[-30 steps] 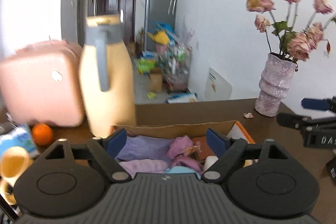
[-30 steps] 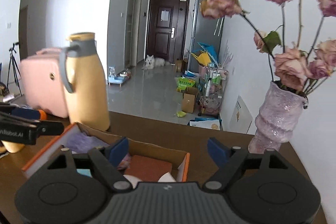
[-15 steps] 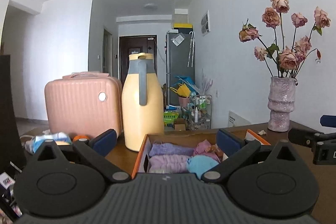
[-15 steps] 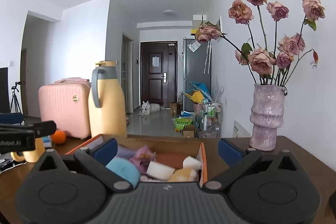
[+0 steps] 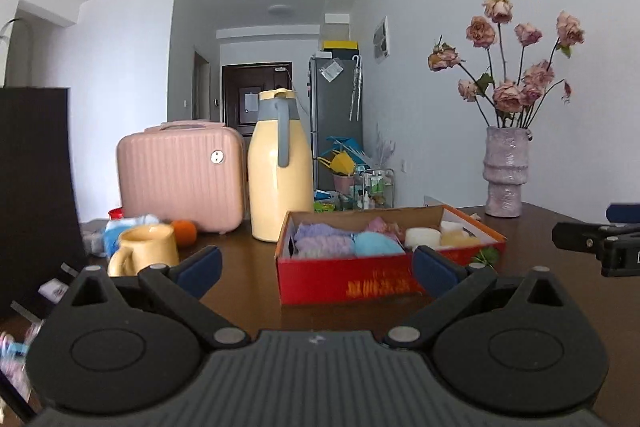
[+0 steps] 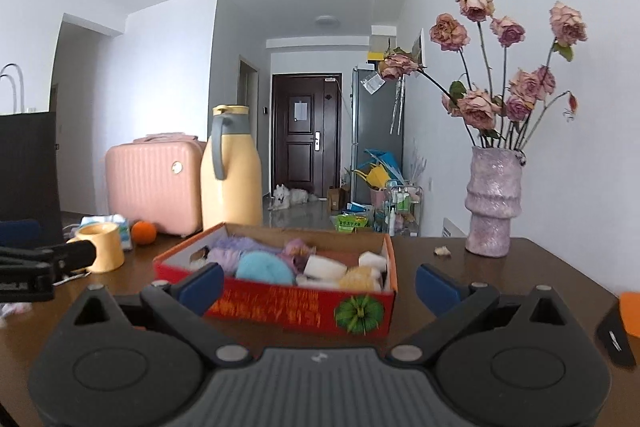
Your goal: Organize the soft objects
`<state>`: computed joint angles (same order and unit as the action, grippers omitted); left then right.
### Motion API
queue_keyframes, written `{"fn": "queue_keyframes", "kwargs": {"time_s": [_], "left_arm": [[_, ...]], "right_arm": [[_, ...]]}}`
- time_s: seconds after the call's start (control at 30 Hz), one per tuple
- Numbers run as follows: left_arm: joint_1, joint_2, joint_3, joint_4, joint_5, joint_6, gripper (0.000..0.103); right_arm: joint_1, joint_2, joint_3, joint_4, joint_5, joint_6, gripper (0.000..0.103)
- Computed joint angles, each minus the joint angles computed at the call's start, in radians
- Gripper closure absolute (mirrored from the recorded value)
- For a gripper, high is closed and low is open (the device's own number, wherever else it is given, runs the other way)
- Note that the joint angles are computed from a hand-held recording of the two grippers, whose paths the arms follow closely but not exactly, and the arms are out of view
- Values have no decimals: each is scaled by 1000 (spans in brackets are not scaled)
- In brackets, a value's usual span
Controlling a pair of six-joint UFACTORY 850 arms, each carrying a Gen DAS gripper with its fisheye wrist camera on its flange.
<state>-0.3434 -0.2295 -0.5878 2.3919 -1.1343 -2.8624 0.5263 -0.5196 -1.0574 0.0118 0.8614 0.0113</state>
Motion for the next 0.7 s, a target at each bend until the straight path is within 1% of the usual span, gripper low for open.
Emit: {"fn": "queue_keyframes", "kwargs": {"time_s": [0.1,0.17,0.23,0.3,0.37,0.43,0.47,0.53,0.57,0.63,0.7], "left_arm": [[-63,40,84,-61,-54,-23,0],[-113,65,136,-120,-82,-46,0],[-151,105,194,-129,-66,-78,0],[-191,154,238,-170,-19,-61,0],[-275,174,284,-265,-70,-74,0],[-371,181,320,-372,-135,-69,0],[-423,176,331,-437,-165,-62,0],[-493,173,346,-519,-180,-41,0],[-505,181,352,-524,-168,-25,0],[-498,205,353,-514,-150,19,0],[-504,215,349,-548,-177,10,0]], "right_arm": [[9,52,104,15,29,18,1],[17,84,166,17,31,36,1],[25,116,231,6,38,48,1],[35,154,309,-6,63,53,1],[52,189,376,8,87,34,1],[87,223,451,69,121,15,0],[107,242,484,103,121,17,0],[128,277,543,102,113,71,0],[132,291,569,78,119,110,0],[140,305,602,33,148,144,0],[168,306,609,74,168,95,0]]}}
